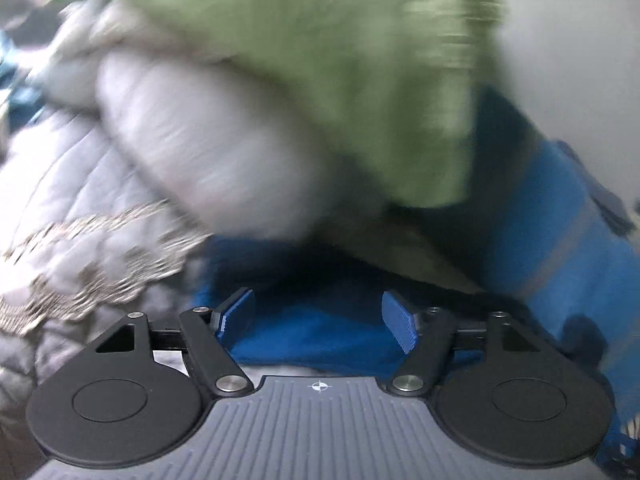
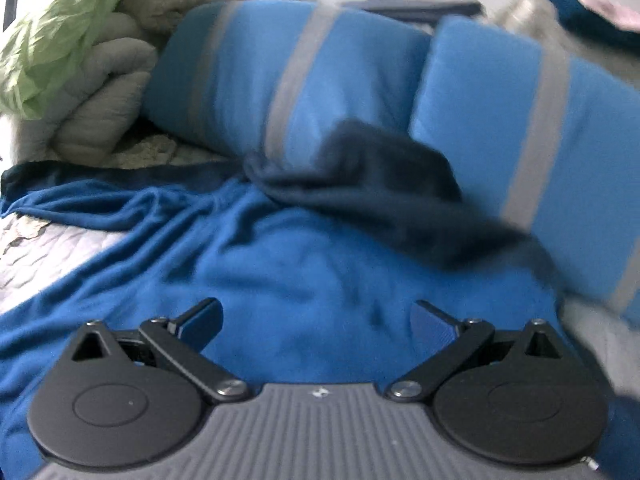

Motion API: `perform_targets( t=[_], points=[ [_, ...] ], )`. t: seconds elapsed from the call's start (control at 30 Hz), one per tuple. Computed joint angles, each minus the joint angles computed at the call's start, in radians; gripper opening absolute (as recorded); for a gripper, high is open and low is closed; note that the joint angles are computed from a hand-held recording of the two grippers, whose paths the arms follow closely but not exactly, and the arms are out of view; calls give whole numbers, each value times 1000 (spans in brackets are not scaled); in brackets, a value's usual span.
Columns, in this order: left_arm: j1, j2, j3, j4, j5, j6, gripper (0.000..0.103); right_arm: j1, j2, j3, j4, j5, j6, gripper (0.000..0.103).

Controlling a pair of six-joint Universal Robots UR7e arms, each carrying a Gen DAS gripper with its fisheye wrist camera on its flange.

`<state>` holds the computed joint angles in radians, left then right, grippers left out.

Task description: Fold clothes

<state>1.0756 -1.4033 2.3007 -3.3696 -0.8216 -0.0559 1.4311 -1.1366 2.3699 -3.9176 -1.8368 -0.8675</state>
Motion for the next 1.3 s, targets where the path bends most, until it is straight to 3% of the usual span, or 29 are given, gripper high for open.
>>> perform_targets(
  t=[0.17,0.3,0.37,0.5,0.7,0.77,0.87,1.0,1.1,1.2,1.23,1.27,1.3],
  points=[
    [-187,95,-30,59,76,-9,77,-6,-28,26,-22,-34,63,103],
    [-245,233,-105,132,53,-82,77,-14,-77,38,29,-21,122,103],
    [-238,318,-158,148,-2,-111,77,-16,-79,40,27,-42,125,103],
    [-188,490,-245,32,-156,-184,77,-29,-73,46,-4,-88,120,103],
    [-94,684,-338,-81,-243,-339,75,-77,-111,70,-16,-89,135,103],
    [-64,713,-336,-142,-279,-369,73,-86,-113,71,-28,-94,132,103],
    [-38,731,-382,-80,-325,-385,63,-98,-110,68,-34,-98,117,103],
    [-25,757,-441,-31,-345,-353,63,-108,-115,68,0,-93,118,103],
    [-4,766,-471,32,-340,-406,61,-109,-108,66,5,-90,106,103],
    [19,775,-490,81,-360,-446,50,-105,-83,56,-19,-102,75,103],
    [24,775,-491,88,-372,-459,32,-104,-76,51,-24,-108,70,103],
    [29,776,-491,95,-385,-471,23,-103,-71,45,-27,-113,71,103],
    [34,777,-492,102,-398,-483,22,-103,-67,40,-27,-118,75,103]
  ],
)
